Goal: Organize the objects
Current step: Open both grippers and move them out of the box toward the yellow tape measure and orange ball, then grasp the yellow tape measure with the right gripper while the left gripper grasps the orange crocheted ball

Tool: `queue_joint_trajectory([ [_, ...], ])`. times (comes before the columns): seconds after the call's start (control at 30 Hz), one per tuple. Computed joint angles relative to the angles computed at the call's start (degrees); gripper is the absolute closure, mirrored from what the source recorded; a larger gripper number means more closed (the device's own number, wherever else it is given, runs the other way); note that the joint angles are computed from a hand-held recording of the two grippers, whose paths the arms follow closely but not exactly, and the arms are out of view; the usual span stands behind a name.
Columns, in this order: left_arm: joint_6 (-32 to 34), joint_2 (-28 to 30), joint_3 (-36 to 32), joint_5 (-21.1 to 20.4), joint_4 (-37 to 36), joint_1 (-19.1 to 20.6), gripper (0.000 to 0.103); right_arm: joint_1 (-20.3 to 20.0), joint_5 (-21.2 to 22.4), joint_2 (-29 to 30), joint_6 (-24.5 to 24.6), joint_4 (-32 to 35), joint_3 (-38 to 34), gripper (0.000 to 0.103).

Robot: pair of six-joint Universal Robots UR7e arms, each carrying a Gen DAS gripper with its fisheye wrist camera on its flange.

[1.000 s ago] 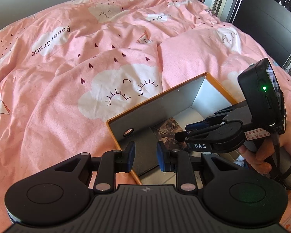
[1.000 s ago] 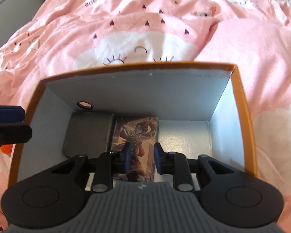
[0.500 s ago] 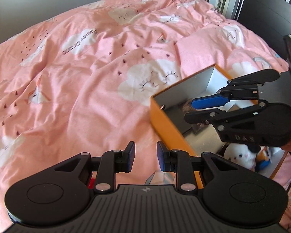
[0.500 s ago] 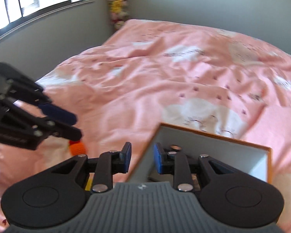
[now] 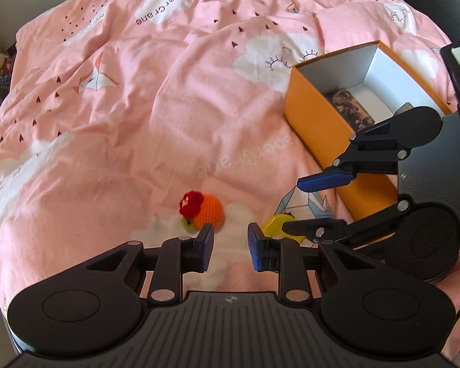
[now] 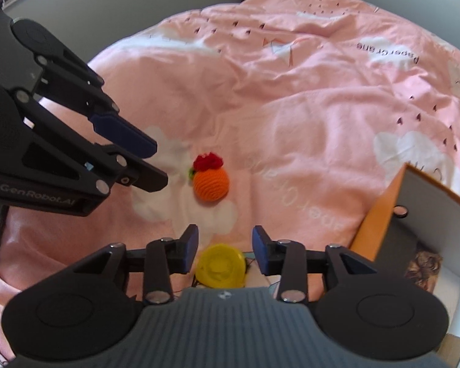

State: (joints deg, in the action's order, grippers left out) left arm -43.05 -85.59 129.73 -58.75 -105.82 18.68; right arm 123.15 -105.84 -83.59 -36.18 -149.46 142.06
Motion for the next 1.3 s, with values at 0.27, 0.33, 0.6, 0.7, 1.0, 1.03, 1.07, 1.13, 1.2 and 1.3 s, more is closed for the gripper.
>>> queue_joint_trajectory([
  [0.27, 0.3, -1.3, 2.5, 0.4, -0.2, 1.4, 0.071, 1.1, -6.0, 7.4, 5.8, -2.2, 0.1, 0.052],
  [0.33, 0.6, -1.5, 2.8, 0.7, -0.4, 2.1, 0.071, 1.3, -7.4, 9.0, 6.9, -3.2, 0.0, 0.047],
  [0.6, 1.3, -2.7, 4.1, 0.8, -0.2, 3.8, 0.071, 0.9, -9.1, 12.6, 10.2, -0.7, -1.4, 0.043],
  [0.7, 1.6, -2.8, 4.2, 0.9, -0.4, 4.2, 0.07, 1.1, -9.4, 13.4, 10.3, -1.0, -1.3, 0.041],
  [1.0, 2.1, -3.3, 4.5, 1.4, -0.6, 4.6, 0.07, 2.2, -11.9, 15.8, 11.1, -1.0, -1.7, 0.042],
  [1.03, 2.0, -3.4, 4.5, 1.4, -0.5, 4.6, 0.07, 2.3, -12.1, 15.9, 11.0, -1.2, -1.6, 0.043],
  [1.07, 2.0, -3.4, 4.5, 1.4, -0.5, 4.6, 0.07, 2.4, -12.1, 16.0, 11.0, -1.3, -1.6, 0.043],
  [1.13, 2.2, -3.5, 4.5, 1.4, -0.4, 4.5, 0.07, 2.4, -12.1, 15.9, 11.1, -1.3, -1.5, 0.043],
  [1.2, 2.1, -3.6, 4.6, 1.3, -0.4, 4.5, 0.07, 2.4, -12.0, 15.8, 11.0, -1.1, -1.5, 0.043],
  [1.3, 2.4, -3.7, 4.7, 1.2, -0.4, 4.4, 0.07, 2.5, -11.7, 15.3, 10.7, -0.6, -1.6, 0.044],
])
